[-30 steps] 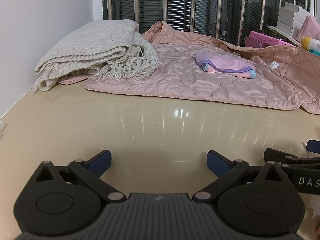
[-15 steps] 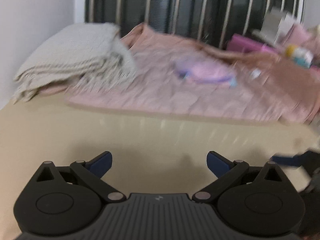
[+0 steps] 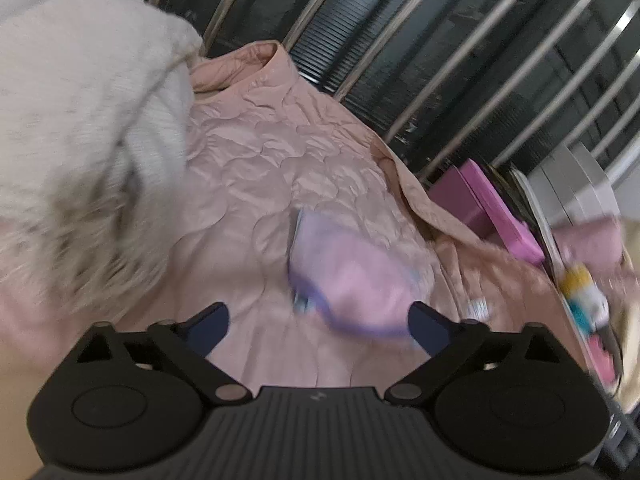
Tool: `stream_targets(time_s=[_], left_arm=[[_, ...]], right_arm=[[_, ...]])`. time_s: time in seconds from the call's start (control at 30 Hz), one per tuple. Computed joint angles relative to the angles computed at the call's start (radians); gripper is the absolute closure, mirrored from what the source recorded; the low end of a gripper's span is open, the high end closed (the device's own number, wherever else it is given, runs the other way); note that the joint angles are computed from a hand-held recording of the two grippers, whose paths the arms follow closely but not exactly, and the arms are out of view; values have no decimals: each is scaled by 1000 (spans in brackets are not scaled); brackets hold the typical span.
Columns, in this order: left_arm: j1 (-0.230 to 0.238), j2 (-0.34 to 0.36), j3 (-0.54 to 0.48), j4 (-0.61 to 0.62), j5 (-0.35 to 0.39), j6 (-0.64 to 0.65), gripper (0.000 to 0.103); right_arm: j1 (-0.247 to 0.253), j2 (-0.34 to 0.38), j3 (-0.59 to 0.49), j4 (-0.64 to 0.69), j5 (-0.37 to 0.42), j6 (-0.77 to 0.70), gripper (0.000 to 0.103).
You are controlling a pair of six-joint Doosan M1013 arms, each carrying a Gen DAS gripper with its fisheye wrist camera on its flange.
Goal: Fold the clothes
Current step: 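Grasp the pink-and-blue garment with the left gripper while the right gripper grasps it too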
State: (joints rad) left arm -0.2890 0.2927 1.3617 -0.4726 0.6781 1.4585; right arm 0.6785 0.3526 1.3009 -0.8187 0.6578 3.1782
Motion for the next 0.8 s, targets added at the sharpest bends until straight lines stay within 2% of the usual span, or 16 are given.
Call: stream_targets(time_s=[0.07,0.13,0.2,0.23,0.3,0.37,0.4,0.43,0.47,0.6,0.8], left_arm=[[-4,51,-51,33,33,-67,23],[-2,95,-89,22,74,-93,30],[3,130,-114,-4,98,-101,47],[5,134,-111,-22,82,-92,50],[9,143,-116,-56,70,-82,78],[19,151,-123,-109,69,-83,94],[22,152,-121,-133,63,-79,100],[24,148,-115,-159,50,-59,102],[25,143,-107,-188,36,-29,102],[26,108,-69,-278,-25,72,103],[28,19,-11,-396,-91,196,103]], right_arm=[[-55,18,-8,95,-59,47,11],[-89,46,-29,216,-66,32,14],[-117,63,-27,318,-113,-18,32],[-130,70,-23,366,-145,-47,43],[-139,92,-41,402,-139,-103,51],[-143,110,-60,417,-121,-124,74],[-144,112,-60,421,-130,-127,77],[-141,113,-64,402,-125,-137,82],[-138,114,-68,383,-119,-148,95],[-125,111,-79,351,-111,-191,98],[-86,53,-50,161,-133,-82,99]])
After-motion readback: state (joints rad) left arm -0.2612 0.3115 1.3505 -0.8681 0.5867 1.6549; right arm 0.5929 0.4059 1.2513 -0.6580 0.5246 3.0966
